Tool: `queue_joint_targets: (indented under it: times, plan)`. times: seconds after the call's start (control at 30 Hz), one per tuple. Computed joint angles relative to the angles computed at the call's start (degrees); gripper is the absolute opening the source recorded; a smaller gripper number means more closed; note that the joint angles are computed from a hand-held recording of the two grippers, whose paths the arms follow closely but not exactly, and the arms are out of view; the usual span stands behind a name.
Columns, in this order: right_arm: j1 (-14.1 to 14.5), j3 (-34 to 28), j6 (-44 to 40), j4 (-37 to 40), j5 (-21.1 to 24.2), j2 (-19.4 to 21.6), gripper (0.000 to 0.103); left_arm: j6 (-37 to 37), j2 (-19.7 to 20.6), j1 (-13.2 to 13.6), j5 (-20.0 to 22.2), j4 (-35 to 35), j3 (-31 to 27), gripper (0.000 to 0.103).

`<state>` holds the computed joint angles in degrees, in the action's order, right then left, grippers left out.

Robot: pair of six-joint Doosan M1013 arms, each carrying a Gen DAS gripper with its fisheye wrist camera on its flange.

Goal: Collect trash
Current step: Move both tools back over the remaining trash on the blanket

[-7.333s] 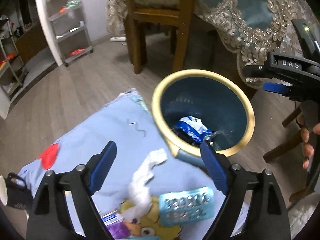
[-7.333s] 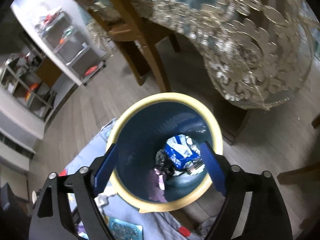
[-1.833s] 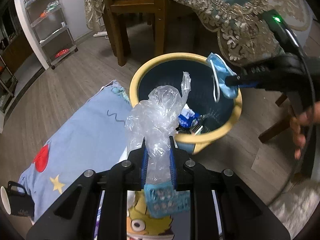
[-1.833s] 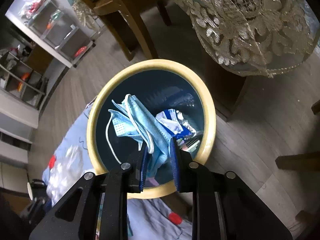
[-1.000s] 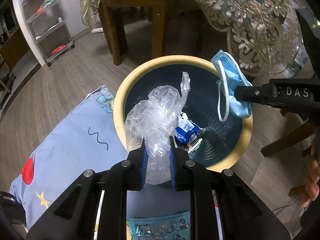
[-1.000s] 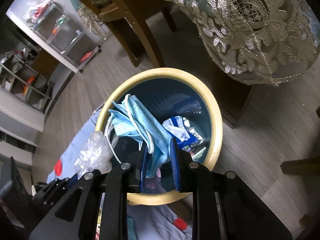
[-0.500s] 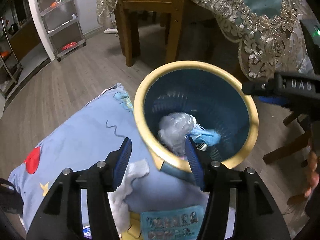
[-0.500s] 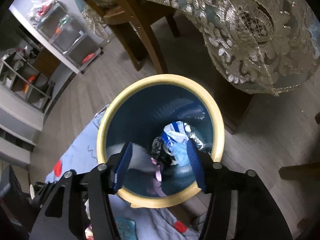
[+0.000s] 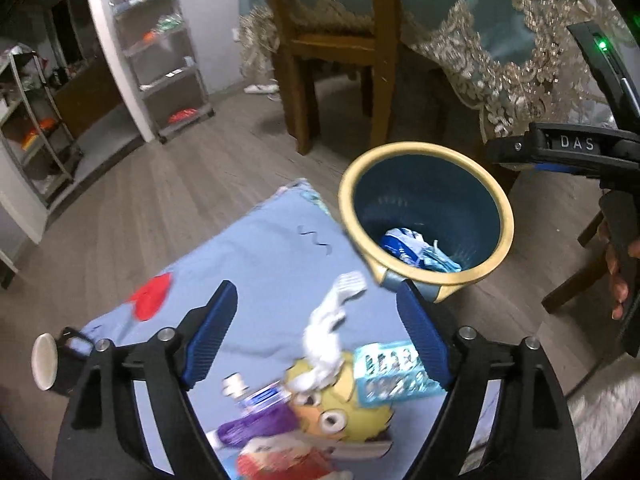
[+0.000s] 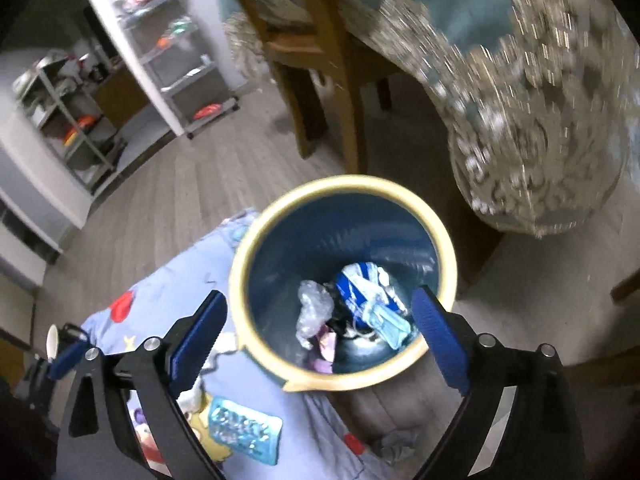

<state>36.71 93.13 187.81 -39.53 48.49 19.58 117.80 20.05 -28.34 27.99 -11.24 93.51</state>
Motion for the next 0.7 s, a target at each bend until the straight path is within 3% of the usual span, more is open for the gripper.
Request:
queue_joint_targets:
  times: [0.17,0.4,0.7]
  plan:
    - [4.06,-2.11,3.53,-8.13,0.44,0.35,0.097,1.49,-3.82,2.22,-2.69,-1.27,3.4,0.091]
    - [7.62,-4.18,5.75,-13.97,1.27,1.43,0.098,1.01,-7.53,6.35,-4.28,0.19,7.72,0.092]
    - [10.16,-8.34,-0.97,-12.49,2.07,4.8,0.098,-1.24,-9.29,10.9,-5.78,3.99,11.19,0.092]
